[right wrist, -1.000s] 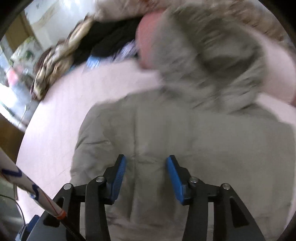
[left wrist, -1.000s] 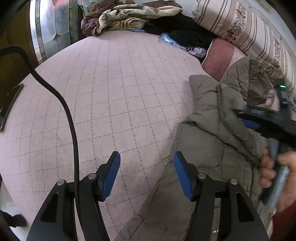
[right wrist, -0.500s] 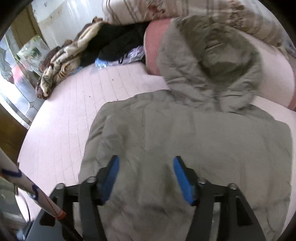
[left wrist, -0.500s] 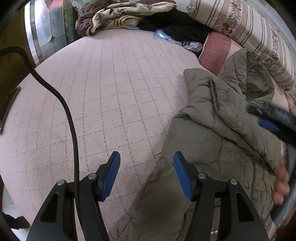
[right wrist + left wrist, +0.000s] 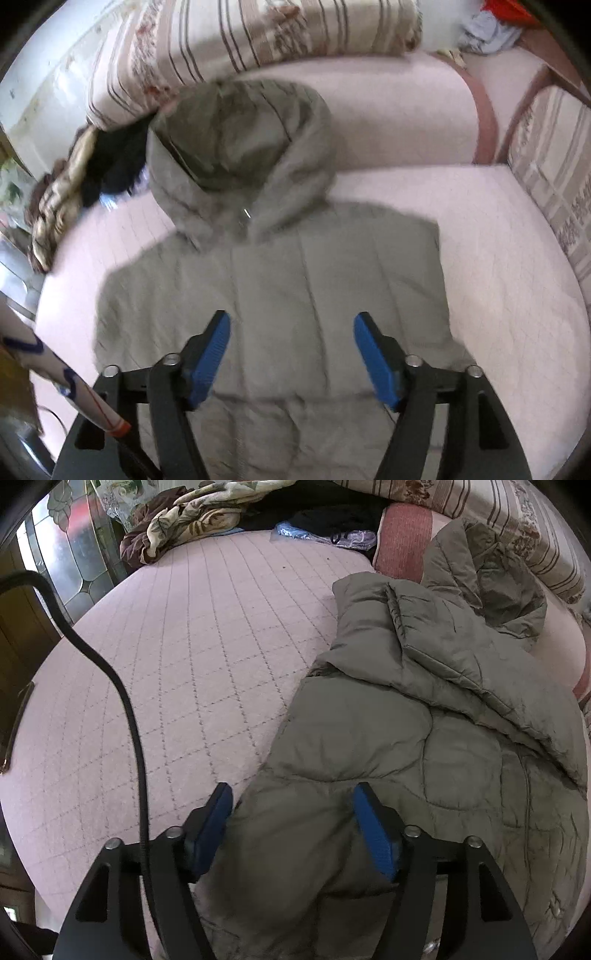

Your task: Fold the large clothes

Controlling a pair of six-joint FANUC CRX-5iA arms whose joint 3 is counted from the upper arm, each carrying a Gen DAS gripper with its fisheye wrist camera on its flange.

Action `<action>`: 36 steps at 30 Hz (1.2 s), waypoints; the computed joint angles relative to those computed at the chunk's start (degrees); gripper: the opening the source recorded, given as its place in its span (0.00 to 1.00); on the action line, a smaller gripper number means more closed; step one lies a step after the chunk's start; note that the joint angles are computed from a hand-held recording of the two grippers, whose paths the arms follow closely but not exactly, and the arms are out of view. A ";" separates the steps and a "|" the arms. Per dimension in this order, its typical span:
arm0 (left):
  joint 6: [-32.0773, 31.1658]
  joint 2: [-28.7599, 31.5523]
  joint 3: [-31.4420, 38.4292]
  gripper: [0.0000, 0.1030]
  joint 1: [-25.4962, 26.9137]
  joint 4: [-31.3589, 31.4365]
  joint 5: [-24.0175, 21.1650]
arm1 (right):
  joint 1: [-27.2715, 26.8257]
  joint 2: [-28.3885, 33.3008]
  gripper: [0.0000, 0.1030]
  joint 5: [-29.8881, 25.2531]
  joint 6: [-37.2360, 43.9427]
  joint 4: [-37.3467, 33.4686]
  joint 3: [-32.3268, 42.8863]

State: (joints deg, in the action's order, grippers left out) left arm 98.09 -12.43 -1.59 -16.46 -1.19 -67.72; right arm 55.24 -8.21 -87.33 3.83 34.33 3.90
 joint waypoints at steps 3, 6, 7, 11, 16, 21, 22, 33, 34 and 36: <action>1.85 1.34 1.20 0.67 -0.71 -1.02 -0.52 | -4.03 5.71 0.80 2.89 4.86 0.11 6.57; 3.06 1.68 1.98 0.67 -1.20 -1.87 -0.58 | -8.16 11.59 0.85 5.95 8.85 -0.30 13.05; 3.07 1.70 2.10 0.67 -1.21 -1.69 -0.41 | -9.64 13.97 0.85 7.13 9.27 -0.46 15.89; 2.24 1.49 1.32 0.67 0.06 1.49 1.38 | -14.54 21.88 0.89 12.60 9.25 -2.94 26.16; 1.90 2.15 0.39 0.67 2.22 5.60 2.25 | -18.37 35.42 0.89 8.91 13.28 -4.27 44.46; 1.67 2.63 -0.38 0.68 3.33 7.61 2.55 | -20.61 44.79 0.88 2.07 12.93 -4.89 57.74; 1.92 2.94 -0.18 0.68 3.17 7.46 2.22 | -20.81 44.83 0.79 1.93 12.61 -5.03 57.29; 1.59 2.75 -1.31 0.68 6.52 12.79 1.08 | -10.74 27.54 0.06 4.53 16.10 2.04 36.51; 2.56 2.79 -0.81 0.68 6.65 12.55 0.00 | -8.64 25.36 0.06 4.03 15.82 3.12 34.38; 2.22 1.86 -1.47 0.68 7.36 13.44 0.02 | -4.44 21.03 0.06 2.94 14.50 4.31 30.09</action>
